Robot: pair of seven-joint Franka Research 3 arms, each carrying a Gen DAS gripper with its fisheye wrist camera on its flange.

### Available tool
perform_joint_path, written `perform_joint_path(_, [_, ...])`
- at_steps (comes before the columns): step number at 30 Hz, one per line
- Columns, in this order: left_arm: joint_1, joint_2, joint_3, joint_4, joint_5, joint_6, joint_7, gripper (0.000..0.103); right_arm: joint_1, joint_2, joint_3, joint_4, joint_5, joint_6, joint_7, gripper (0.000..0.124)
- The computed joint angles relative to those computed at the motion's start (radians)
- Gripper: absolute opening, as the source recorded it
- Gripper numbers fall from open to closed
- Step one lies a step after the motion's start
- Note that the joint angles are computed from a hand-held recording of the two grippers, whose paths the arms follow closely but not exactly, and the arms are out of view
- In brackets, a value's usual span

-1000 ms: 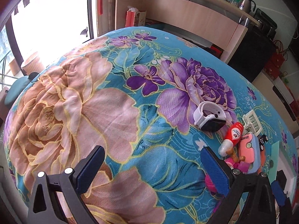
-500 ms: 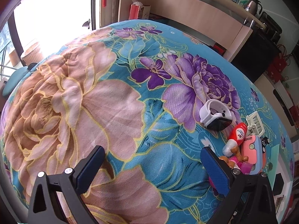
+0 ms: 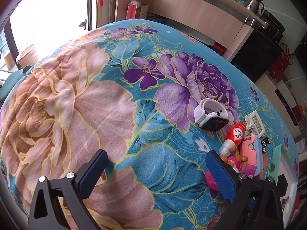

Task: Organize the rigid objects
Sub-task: 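Close the right tool on the pink lighter while the left tool approaches the pink toy figure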

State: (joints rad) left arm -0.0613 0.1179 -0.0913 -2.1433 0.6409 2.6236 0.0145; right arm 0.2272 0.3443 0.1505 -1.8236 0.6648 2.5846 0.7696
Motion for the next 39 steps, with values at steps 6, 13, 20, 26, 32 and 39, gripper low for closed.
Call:
perform_joint_path(6, [-0.002,0.002,0.0,0.003,0.018,0.051,0.002,0.103,-0.009,-0.005,-0.005,0.001,0.012,0.007,0.007,0.019])
perform_joint_path(13, [-0.02,0.028,-0.002,0.041,0.05,0.066,0.052,0.103,-0.021,-0.001,-0.016,0.011,0.019,0.022,0.041,0.019])
perform_joint_path(20, [-0.033,0.055,-0.003,0.071,0.046,0.088,0.121,0.096,-0.042,0.008,-0.026,0.029,0.021,0.022,0.093,0.019])
perform_joint_path(26, [-0.035,0.087,-0.009,0.088,-0.034,0.112,0.209,0.084,-0.053,0.011,-0.023,0.033,0.022,0.027,0.103,0.019])
perform_joint_path(32, [-0.041,0.097,0.004,0.075,-0.082,0.178,0.238,0.08,-0.055,0.011,-0.022,0.033,0.02,0.027,0.107,0.019])
perform_joint_path(39, [-0.043,0.106,0.005,0.075,-0.127,0.202,0.287,0.08,-0.054,0.012,-0.024,0.032,0.014,0.029,0.116,0.019])
